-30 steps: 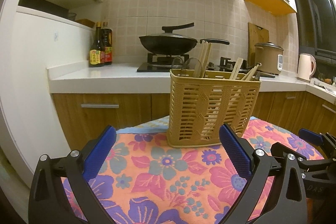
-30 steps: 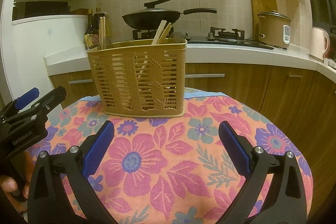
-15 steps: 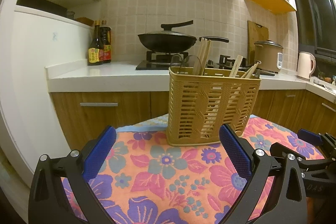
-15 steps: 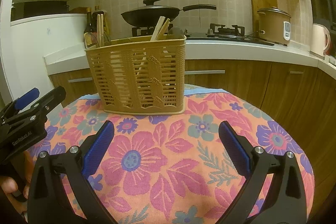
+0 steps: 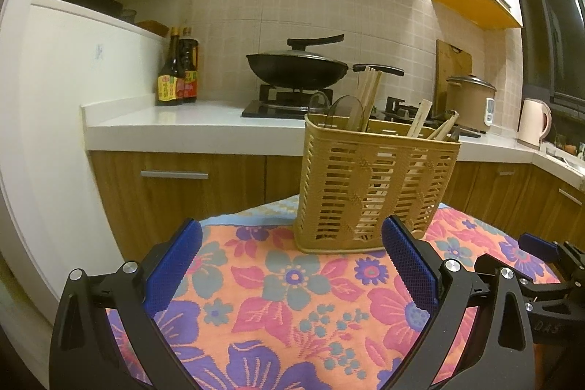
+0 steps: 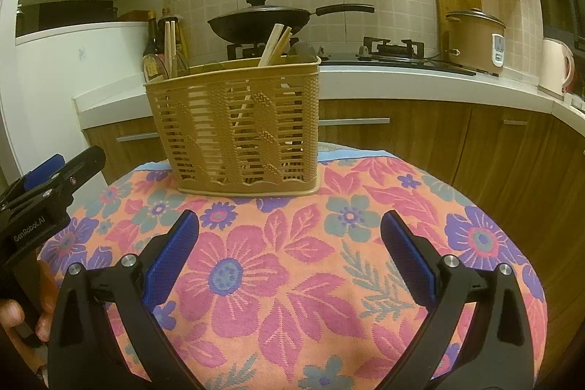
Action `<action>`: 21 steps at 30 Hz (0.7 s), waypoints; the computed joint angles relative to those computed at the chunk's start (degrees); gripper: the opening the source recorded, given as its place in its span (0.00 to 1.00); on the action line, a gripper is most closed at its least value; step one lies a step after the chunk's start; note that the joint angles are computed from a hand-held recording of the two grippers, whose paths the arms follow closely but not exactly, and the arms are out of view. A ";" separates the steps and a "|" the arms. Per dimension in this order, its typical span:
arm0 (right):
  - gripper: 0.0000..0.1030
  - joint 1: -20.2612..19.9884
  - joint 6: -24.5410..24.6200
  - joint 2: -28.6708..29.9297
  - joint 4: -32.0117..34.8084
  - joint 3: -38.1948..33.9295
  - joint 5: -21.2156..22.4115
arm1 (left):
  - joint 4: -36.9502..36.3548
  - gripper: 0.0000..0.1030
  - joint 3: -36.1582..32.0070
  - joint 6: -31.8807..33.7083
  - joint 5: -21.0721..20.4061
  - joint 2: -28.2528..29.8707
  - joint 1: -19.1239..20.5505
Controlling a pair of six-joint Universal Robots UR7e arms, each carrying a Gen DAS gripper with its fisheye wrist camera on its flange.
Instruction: Organize utensils
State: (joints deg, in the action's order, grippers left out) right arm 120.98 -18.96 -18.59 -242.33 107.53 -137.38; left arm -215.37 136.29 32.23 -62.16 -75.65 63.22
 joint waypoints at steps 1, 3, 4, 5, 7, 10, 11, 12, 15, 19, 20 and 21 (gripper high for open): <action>0.92 -0.03 0.10 -0.05 -0.01 0.10 0.02 | 0.13 0.93 -0.06 0.03 -0.04 -0.04 0.02; 0.92 -0.07 0.09 -0.11 -0.18 0.23 0.13 | 0.16 0.93 -0.05 0.22 -0.08 -0.06 0.00; 0.92 -0.07 0.09 -0.11 -0.18 0.23 0.13 | 0.04 0.93 -0.02 0.32 -0.05 -0.03 -0.04; 0.92 -0.06 0.01 -0.10 -0.22 0.20 0.09 | 0.04 0.93 0.00 0.28 0.00 -0.03 -0.07; 0.92 -0.05 0.03 -0.12 -0.16 0.27 0.09 | 0.10 0.93 -0.02 0.36 0.12 0.01 -0.11; 0.92 0.06 0.14 -0.05 -0.12 0.13 -0.09 | 0.11 0.93 -0.05 0.29 0.20 0.00 -0.13; 0.92 0.05 0.17 -0.07 -0.11 0.13 -0.09 | 0.06 0.93 -0.11 0.31 0.21 0.08 -0.13; 0.92 0.03 0.18 -0.08 -0.09 0.15 -0.06 | 0.03 0.93 -0.15 0.27 0.24 0.11 -0.09; 0.92 0.03 0.21 -0.13 -0.10 0.25 -0.06 | 0.18 0.93 -0.22 0.18 0.22 0.04 -0.03; 0.92 -0.02 0.11 -0.16 -0.10 0.27 0.03 | 0.52 0.93 -0.27 0.21 0.26 -0.07 -0.02; 0.92 -0.02 0.12 -0.17 -0.10 0.30 0.04 | 0.63 0.93 -0.32 0.22 0.23 -0.10 0.00; 0.92 -0.01 0.12 -0.18 -0.11 0.33 0.02 | 0.68 0.93 -0.33 0.23 0.25 -0.14 0.02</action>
